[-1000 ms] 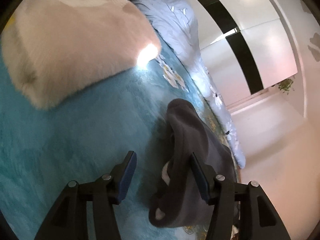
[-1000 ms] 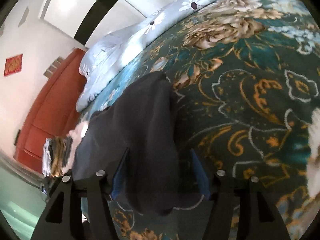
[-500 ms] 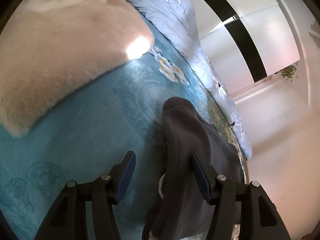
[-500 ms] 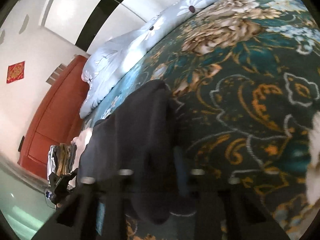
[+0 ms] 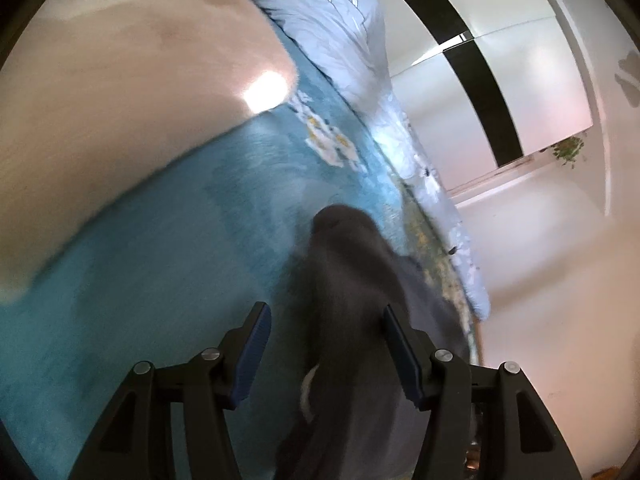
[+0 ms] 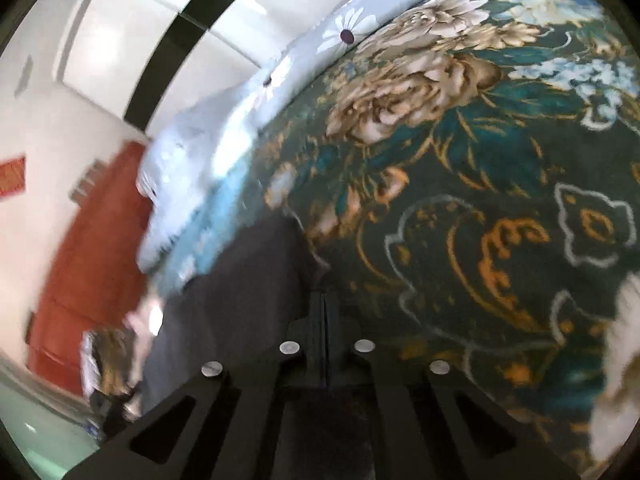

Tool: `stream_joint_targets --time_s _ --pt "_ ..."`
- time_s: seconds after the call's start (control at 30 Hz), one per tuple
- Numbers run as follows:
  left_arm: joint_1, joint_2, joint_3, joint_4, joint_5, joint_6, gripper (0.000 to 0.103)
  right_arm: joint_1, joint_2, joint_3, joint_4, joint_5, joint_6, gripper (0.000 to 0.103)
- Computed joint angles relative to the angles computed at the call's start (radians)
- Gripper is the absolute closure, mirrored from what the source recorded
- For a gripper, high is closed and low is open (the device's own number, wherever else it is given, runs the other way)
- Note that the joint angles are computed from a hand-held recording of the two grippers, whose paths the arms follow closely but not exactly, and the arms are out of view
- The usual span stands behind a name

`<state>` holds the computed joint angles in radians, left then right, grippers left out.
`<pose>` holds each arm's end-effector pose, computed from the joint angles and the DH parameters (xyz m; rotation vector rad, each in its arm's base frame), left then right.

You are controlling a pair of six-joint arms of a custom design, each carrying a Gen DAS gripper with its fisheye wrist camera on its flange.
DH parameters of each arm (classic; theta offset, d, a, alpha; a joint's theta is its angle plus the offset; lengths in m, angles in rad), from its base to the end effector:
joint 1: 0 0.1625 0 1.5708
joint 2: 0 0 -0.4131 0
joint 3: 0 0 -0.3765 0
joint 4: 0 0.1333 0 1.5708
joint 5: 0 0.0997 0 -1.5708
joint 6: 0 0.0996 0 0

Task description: Fold clothes

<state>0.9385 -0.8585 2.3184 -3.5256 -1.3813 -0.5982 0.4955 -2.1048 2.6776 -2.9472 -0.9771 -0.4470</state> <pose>-0.1408 -0.4495 0.0622 0.0203 -2.9122 0.7603 -0.1167 -0.2779 0.3285 -0.4930 -2.6359 1.3792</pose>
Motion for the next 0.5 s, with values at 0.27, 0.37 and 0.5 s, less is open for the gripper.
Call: stream_joint_targets --time_s 0.27,0.37,0.5 --pt "0.068 0.050 -0.133 0.144 -0.094 -0.012 0.042 0.114 0.206 -0.159 0.082 0.012 0.132 0.047" --pt "0.054 0.046 -0.152 0.176 -0.075 0.013 0.045 0.161 0.259 -0.217 0.132 -0.016 0.144 0.047" --pt "0.031 0.048 -0.174 0.188 -0.044 0.044 0.057 0.247 0.307 -0.258 0.081 -0.091 0.158 0.061"
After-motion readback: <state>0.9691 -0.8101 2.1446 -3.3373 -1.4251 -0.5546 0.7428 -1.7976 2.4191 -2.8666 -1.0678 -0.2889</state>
